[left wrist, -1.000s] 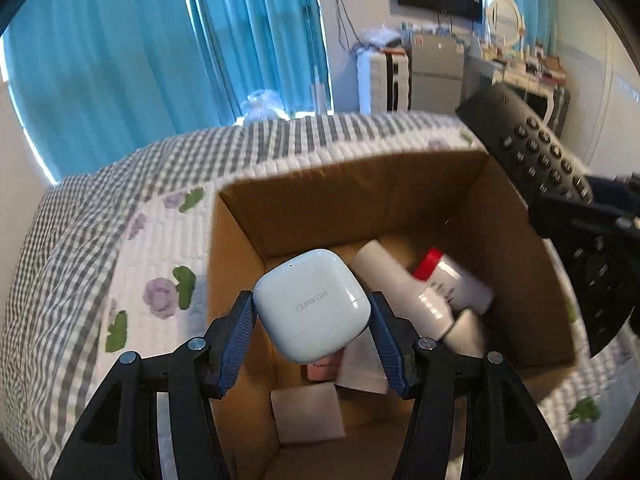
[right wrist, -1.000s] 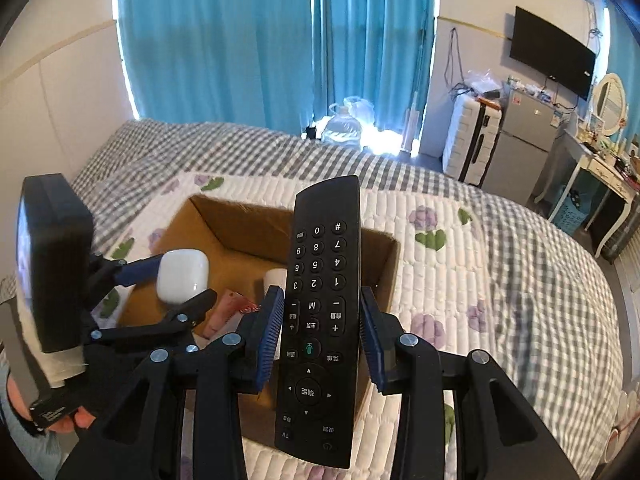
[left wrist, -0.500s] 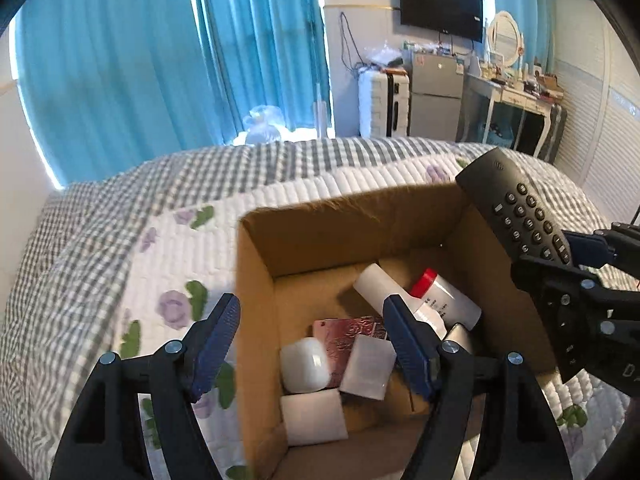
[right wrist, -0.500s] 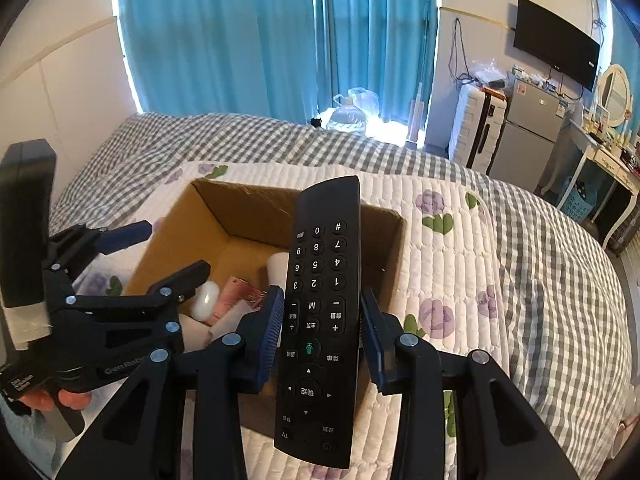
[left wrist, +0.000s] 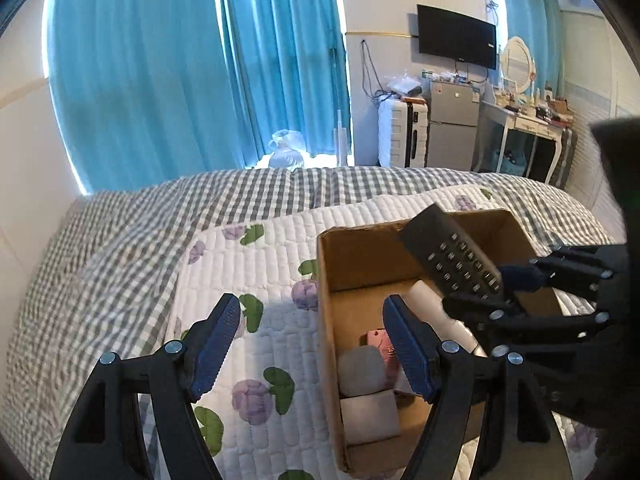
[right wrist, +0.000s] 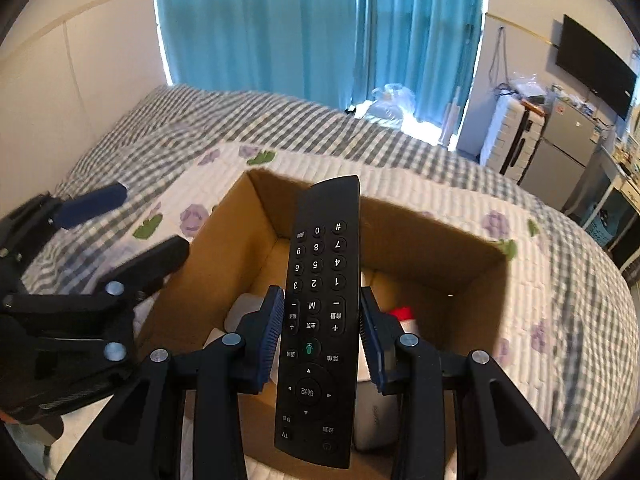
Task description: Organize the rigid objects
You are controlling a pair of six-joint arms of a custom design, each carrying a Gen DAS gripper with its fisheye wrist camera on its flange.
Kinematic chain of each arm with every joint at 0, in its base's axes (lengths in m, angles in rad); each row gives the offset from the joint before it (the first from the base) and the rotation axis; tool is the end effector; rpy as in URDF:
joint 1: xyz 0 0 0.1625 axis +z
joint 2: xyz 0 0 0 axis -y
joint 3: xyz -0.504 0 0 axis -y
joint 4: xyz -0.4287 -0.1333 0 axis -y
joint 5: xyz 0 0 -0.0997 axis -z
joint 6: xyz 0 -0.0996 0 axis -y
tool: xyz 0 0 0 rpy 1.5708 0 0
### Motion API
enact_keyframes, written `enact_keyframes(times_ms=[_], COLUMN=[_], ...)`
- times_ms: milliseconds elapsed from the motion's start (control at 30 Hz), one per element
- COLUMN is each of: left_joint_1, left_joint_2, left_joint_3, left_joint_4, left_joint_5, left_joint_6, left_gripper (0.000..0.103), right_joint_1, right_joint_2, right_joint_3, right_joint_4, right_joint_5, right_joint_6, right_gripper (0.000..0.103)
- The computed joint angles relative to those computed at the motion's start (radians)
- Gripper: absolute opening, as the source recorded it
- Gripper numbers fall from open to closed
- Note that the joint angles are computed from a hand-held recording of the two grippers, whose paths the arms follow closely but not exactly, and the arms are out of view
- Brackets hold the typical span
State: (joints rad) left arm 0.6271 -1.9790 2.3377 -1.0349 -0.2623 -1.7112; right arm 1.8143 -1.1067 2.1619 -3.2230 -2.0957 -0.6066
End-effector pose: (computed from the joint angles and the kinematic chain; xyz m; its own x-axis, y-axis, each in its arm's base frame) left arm -0.0626 -0.3288 0.3807 -0.5658 -0.4549 -0.6877 0.3824 0.5942 -0.7076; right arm 0.2178 -0.5310 0.2250 -0.6321 -0.4044 0.6610 -0.6813 0.6963 -0.2256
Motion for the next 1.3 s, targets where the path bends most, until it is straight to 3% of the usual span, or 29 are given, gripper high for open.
enact_keyframes(times_ms=[167, 233, 267, 300, 400, 533, 733, 1033, 1100, 1167, 1233, 1300], left_joint_1=[0.060, 0.072, 0.072, 0.068, 0.029, -0.075, -0.324, -0.649, -0.709, -0.758, -0.804, -0.839], left_joint_2=[-0.035, -0.037, -0.038, -0.040, -0.036, -0.020, 0.035, 0.171, 0.190, 0.202, 0.215, 0.227], left_joint_3=[0.040, 0.044, 0.044, 0.040, 0.017, -0.032, -0.117, -0.247, -0.265, -0.271, -0.270, -0.254], left_joint_4=[-0.173, -0.188, -0.180, -0.162, -0.041, 0.187, 0.515, 0.787, 0.829, 0.844, 0.857, 0.878], left_joint_5=[0.007, 0.002, -0.002, -0.008, -0.029, -0.074, -0.223, -0.384, -0.404, -0.420, -0.435, -0.452], left_joint_6=[0.155, 0.164, 0.151, 0.129, 0.014, -0.201, -0.497, -0.706, -0.741, -0.752, -0.763, -0.808], left_gripper=[0.076, 0.076, 0.076, 0.076, 0.076, 0.076, 0.076, 0.076, 0.078, 0.084, 0.100, 0.103], right_joint_1=[-0.024, -0.023, -0.022, -0.019, -0.017, 0.019, 0.127, 0.379, 0.440, 0.476, 0.509, 0.540], right_joint_2=[0.051, 0.071, 0.074, 0.076, 0.038, -0.026, -0.143, -0.303, -0.326, -0.354, -0.371, -0.371], right_joint_3=[-0.022, -0.014, -0.011, -0.007, 0.002, 0.019, 0.039, 0.057, 0.057, 0.061, 0.067, 0.085], right_joint_4=[0.018, -0.051, -0.078, -0.108, -0.111, -0.114, -0.105, -0.018, -0.036, -0.039, -0.045, -0.104], right_joint_5=[-0.003, -0.014, -0.021, -0.032, -0.023, -0.081, -0.191, -0.406, -0.453, -0.453, -0.456, -0.476], right_joint_6=[-0.021, -0.030, -0.029, -0.024, 0.011, 0.032, 0.045, 0.150, 0.161, 0.175, 0.176, 0.142], right_gripper=[0.037, 0.045, 0.060, 0.064, 0.064, 0.064, 0.064, 0.064, 0.074, 0.079, 0.080, 0.090])
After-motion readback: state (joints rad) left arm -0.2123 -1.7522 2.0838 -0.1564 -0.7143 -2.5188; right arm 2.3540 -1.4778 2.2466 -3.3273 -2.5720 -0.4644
